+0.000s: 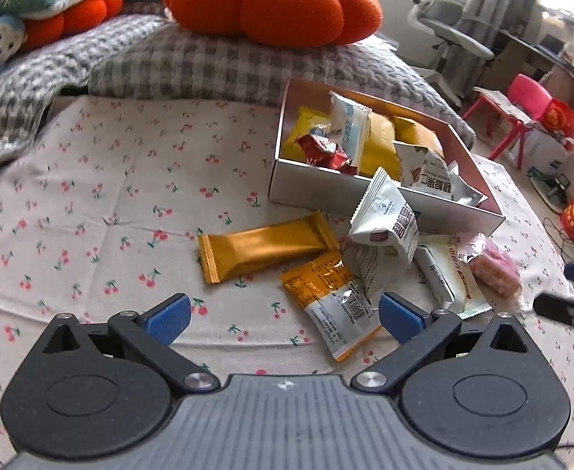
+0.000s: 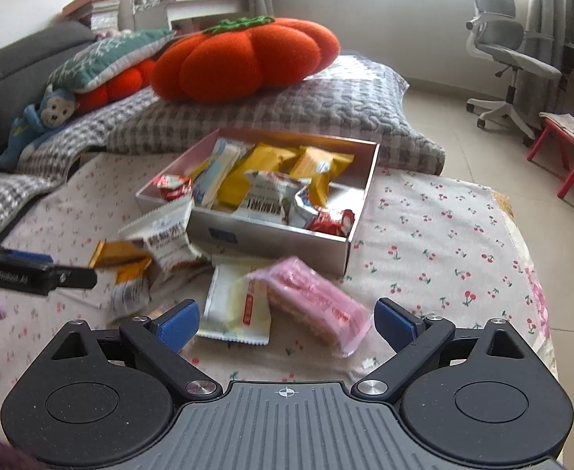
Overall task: Organize snacks
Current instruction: 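Grasp an orange-clear wrapped pack with the left tool, then grasp a brown square biscuit pack with the right tool while the left tool holds its pack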
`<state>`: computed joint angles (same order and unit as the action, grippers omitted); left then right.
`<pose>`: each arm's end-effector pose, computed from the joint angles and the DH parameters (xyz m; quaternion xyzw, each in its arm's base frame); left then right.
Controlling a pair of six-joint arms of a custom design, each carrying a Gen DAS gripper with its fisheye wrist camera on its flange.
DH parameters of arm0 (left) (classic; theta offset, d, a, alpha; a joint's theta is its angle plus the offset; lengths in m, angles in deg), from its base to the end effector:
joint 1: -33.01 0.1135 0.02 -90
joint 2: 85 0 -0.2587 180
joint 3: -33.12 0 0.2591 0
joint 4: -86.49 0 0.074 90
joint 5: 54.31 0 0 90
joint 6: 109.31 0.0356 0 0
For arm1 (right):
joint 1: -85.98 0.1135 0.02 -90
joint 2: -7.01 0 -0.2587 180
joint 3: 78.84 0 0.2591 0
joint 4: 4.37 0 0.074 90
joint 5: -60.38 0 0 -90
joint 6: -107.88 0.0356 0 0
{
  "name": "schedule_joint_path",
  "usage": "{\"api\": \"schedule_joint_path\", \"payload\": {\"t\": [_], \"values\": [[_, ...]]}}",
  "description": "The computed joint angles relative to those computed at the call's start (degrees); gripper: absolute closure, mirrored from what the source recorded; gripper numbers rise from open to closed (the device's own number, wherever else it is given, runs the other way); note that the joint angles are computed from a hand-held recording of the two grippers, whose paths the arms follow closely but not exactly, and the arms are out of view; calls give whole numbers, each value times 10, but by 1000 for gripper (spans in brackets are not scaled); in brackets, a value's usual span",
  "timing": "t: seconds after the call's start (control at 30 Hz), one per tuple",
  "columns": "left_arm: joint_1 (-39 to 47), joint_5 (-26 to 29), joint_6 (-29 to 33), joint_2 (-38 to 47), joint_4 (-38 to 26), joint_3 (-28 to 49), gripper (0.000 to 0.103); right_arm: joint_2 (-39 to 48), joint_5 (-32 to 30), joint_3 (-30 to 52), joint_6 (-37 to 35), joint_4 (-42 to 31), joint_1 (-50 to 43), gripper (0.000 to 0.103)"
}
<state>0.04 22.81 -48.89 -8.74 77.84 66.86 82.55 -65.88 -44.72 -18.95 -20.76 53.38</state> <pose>0.1869 -0.1118 0.1050 -0.0095 0.9379 -0.0811 0.3372 0.1835 -0.0924 0.1057 -0.1199 0.9093 0.0957 0.3868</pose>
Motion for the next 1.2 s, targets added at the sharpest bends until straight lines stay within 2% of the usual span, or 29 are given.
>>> {"api": "schedule_joint_path", "payload": {"t": [0.13,0.3,0.4,0.47,0.53,0.6,0.67,0.73,0.87,1.07,1.2], "values": [[-20,-21,-31,52,21,15,1,-17,21,-17,-1,3,18,6],[-38,-29,3,112,49,37,3,-69,53,-42,44,-5,41,6],[-45,-31,8,141,66,48,12,-88,68,-46,73,-26,57,6],[-51,-34,10,151,80,46,23,-107,78,-56,70,-34,69,6],[-58,-41,14,149,91,38,28,-131,92,-68,60,-37,86,6],[-61,-42,24,140,98,29,38,-147,104,-77,59,-41,99,6],[-61,-45,40,128,102,17,54,-143,105,-79,60,-45,110,6],[-54,-32,51,114,99,11,63,-139,115,-85,63,-37,127,6],[-35,-13,68,82,89,-11,66,-130,126,-90,73,-23,152,6],[-5,10,85,37,79,-41,67,-108,110,-82,97,-16,162,6],[20,34,104,21,96,-62,67,-81,99,-75,109,-5,164,6]]}}
